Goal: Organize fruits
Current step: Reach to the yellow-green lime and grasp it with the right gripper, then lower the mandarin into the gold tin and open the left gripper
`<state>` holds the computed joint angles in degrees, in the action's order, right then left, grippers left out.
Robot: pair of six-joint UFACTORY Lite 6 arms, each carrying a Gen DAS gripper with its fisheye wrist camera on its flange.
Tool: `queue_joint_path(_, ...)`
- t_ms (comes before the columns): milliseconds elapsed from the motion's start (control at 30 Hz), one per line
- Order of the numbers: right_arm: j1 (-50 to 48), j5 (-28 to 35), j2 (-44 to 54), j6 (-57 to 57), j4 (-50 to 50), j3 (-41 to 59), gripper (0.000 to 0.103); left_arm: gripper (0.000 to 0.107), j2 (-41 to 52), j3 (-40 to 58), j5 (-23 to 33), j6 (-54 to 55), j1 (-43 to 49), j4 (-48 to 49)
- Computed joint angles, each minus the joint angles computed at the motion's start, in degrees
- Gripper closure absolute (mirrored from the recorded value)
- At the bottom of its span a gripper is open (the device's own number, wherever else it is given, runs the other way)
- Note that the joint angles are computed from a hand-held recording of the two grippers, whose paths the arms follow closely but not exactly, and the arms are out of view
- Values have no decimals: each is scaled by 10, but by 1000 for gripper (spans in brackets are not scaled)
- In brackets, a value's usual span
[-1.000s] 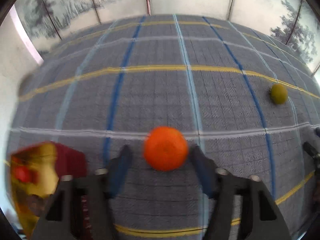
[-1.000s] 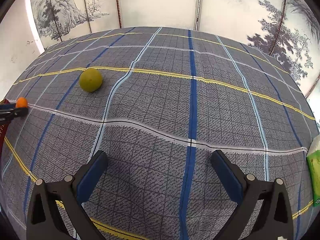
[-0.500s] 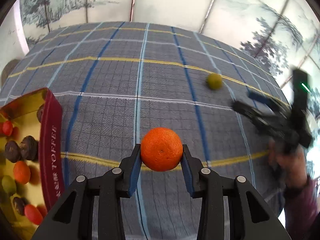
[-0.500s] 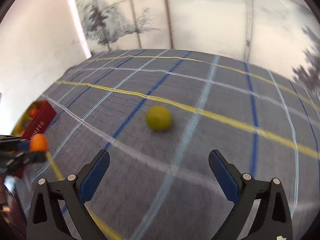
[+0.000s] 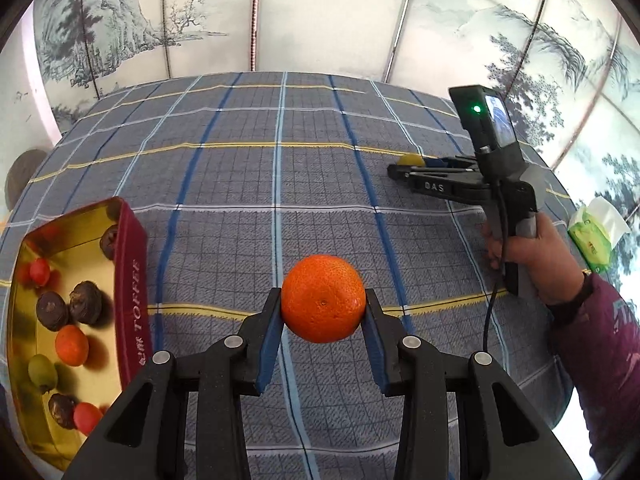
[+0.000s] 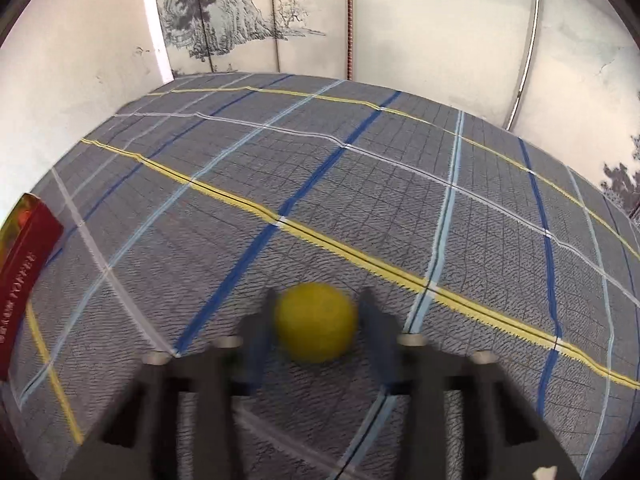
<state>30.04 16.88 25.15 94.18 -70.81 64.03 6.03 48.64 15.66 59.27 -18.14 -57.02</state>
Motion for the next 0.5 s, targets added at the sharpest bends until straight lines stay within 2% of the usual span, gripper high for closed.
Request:
queue_joint_path(67,12,2,-12,19,-2,-15,71,68,-14,-12,3,9,11,-10)
queue_joint_path(167,53,-5,-59,171,-98,-71,71,68,-62,-50,15,34,46,-35)
queue_joint_path(300,137,26,-89,351,-188,-118,71,68,-129,-100,34,38,114,-26)
queue_joint_path(400,193,63,-84,361,-153,-114,71,68,-168,-128,62,51,190,-11)
queue_joint_path(500,222,75,-77,370,-135,-105,71,68,-188,-148,81,92,271,-9)
